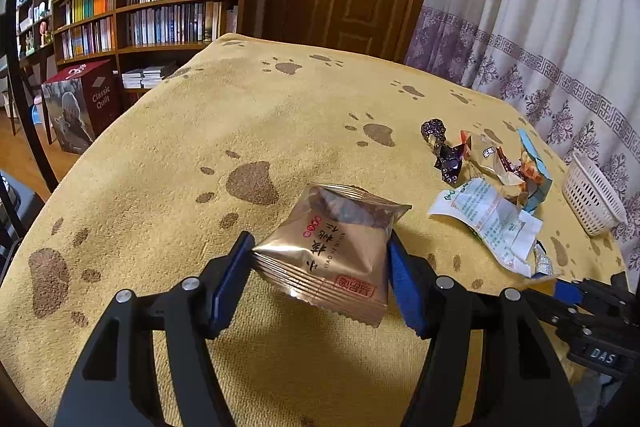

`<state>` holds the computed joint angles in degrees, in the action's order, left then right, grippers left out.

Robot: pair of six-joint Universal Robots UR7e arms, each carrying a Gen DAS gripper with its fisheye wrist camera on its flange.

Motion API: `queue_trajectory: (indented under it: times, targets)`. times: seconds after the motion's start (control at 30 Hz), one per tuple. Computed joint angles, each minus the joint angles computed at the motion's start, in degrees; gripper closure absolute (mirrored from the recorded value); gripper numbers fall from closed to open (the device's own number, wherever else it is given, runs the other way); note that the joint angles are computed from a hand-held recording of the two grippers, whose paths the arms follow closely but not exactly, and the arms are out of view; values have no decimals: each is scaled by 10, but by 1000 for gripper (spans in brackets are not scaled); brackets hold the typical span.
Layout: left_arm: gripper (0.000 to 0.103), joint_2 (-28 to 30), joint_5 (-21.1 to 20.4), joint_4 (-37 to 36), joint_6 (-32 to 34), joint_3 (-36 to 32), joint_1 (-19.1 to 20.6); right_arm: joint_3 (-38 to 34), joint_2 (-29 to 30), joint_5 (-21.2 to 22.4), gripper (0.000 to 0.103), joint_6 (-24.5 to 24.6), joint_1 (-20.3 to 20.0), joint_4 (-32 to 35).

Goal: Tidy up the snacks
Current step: 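Grasp the yellow jelly cup with the right gripper while the left gripper holds the cookie packet, then carry the jelly cup into the white basket and open the right gripper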

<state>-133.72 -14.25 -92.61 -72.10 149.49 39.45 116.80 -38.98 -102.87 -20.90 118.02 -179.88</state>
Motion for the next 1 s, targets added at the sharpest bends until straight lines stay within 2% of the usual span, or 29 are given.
queue_trajectory:
  times: [0.13,0.3,0.67,1.0]
  targets:
    - [38,9,2,56,-49,-9,-8,19,-22,6,60,3,-9,-10]
    - [38,22,-4,87,-87,-15,-15,35,-45,9,60,3,-22,-36]
    - [38,64,-18,62,-95,-15,-33,59,-94,1,60,9,-56,-106]
    - [38,141,-11,79,-131,-42,-64,65,-141,-4,60,0,-92,-191]
